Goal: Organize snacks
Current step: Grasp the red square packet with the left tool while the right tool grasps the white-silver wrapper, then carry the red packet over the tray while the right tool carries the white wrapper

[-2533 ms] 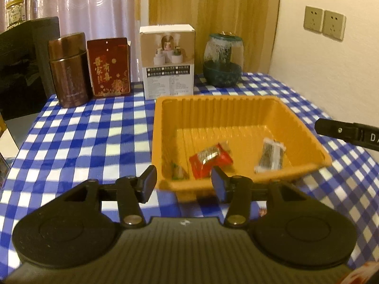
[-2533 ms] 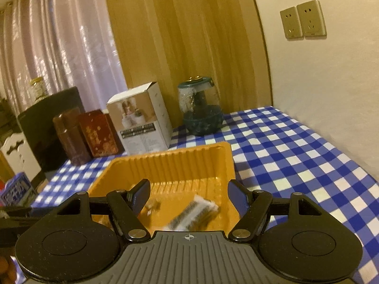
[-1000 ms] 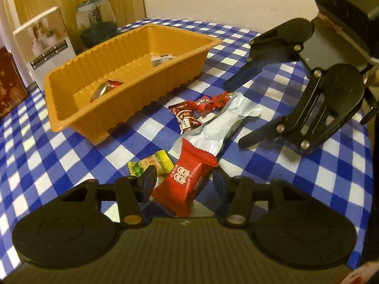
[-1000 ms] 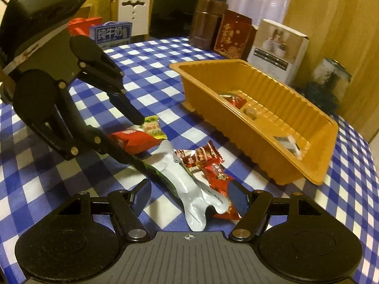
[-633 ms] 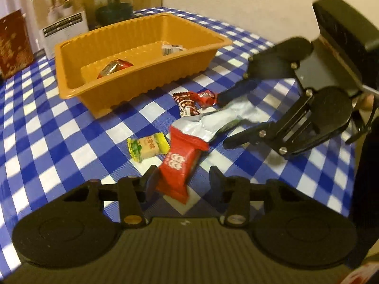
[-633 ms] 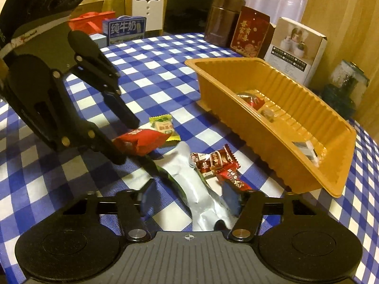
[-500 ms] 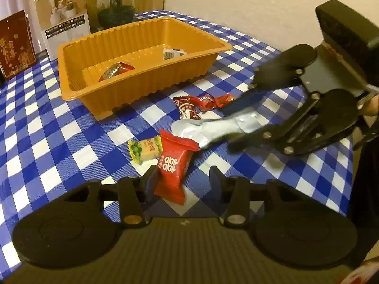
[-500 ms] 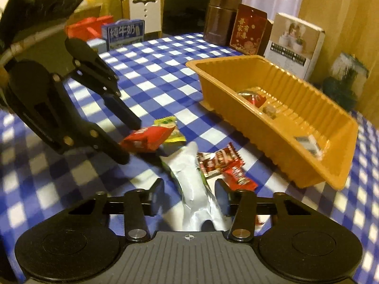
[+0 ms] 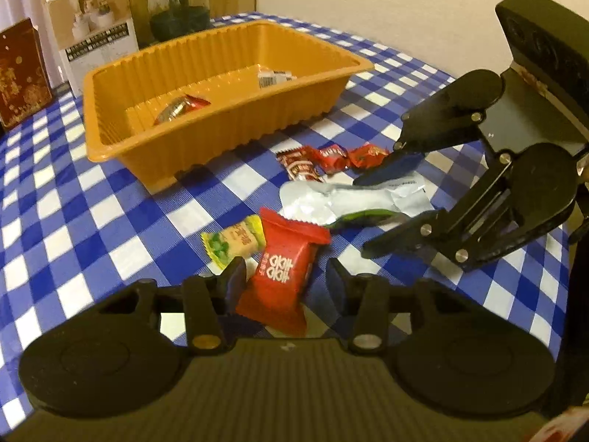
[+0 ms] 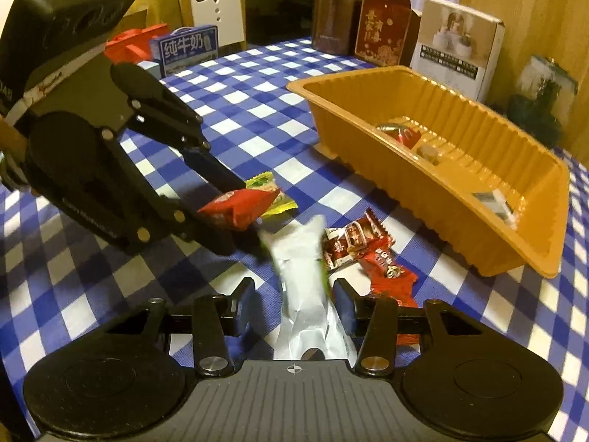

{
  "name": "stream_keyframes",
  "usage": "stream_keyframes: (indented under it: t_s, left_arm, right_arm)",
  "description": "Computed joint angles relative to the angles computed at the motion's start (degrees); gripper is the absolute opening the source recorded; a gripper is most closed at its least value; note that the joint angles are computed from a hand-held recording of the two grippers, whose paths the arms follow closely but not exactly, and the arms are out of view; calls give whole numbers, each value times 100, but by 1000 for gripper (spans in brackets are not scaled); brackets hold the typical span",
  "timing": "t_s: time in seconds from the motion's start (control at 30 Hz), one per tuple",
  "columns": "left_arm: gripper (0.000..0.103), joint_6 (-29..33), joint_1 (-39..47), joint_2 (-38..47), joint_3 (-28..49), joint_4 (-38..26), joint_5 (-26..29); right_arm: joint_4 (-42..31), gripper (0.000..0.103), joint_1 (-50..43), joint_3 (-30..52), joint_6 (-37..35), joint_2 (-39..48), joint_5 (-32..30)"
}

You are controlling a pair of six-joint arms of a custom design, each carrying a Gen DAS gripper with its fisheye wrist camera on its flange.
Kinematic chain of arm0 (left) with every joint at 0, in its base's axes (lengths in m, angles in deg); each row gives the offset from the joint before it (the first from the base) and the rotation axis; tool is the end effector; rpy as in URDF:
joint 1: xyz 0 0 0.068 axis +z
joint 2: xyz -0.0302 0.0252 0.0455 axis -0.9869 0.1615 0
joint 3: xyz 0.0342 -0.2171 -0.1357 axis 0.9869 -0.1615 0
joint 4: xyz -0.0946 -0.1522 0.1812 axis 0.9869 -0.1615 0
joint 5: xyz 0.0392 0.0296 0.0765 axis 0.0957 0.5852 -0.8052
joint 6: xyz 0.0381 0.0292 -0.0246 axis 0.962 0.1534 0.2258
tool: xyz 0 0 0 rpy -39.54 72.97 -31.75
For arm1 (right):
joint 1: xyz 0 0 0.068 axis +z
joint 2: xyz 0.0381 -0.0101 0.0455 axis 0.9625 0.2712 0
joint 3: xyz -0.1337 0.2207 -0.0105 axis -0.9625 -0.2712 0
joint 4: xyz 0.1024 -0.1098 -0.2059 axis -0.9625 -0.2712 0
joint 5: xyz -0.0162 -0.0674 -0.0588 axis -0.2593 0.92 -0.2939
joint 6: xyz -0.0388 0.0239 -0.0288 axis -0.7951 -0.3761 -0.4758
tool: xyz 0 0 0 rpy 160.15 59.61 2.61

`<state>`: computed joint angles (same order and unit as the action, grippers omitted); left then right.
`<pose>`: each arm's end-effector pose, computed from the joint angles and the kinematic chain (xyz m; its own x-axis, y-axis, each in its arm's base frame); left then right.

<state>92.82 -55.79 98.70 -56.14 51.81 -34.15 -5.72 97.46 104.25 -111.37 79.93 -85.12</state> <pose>0.1763 0.0602 0.1515 -0.6753 0.3649 -0.6409 0.5108 0.8583 -0.0496 0.2098 0.1062 0.1376 -0.3604 -0.6421 -0.6766 -0.8763 0.4817 0.0096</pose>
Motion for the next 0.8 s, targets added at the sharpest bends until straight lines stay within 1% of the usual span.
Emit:
stream_keyframes:
  t_s: [0.03, 0.13, 0.23, 0.37, 0.5, 0.53, 0.63, 0.67, 0.8]
  left_arm:
    - [44, 2, -4, -3, 5, -30, 3]
    - [43, 42, 58, -40, 74, -221, 122]
    - [43, -47, 56, -73, 79, -200, 152]
    - [43, -48, -110, -10, 38, -89, -90]
    - [43, -108, -141, -92, -22, -80, -130]
    - [42, -180, -153, -131, -44, -66, -162]
    - [29, -461, -211, -294, -115, -3, -295]
    - [26, -582, -219, -301, -97, -16, -311]
    - [26, -948, -291, -512, -135, -87, -418]
  right_arm:
    - [-67, 47, -24, 45, 12, 39, -48]
    - [-172, 32, -73, 62, 172, -9, -64]
    - [-279, 31, -172, 122, 363, 12, -176]
    - [-273, 31, -140, 100, 482, -56, -127]
    - [-167, 32, -86, 49, 568, -83, -59]
    - [-95, 32, -44, 14, 576, -96, 2]
    - [84, 32, 132, -87, 642, -146, 240]
    - [111, 32, 184, -115, 682, -181, 315]
    - [66, 31, 226, -94, 989, -220, 399]
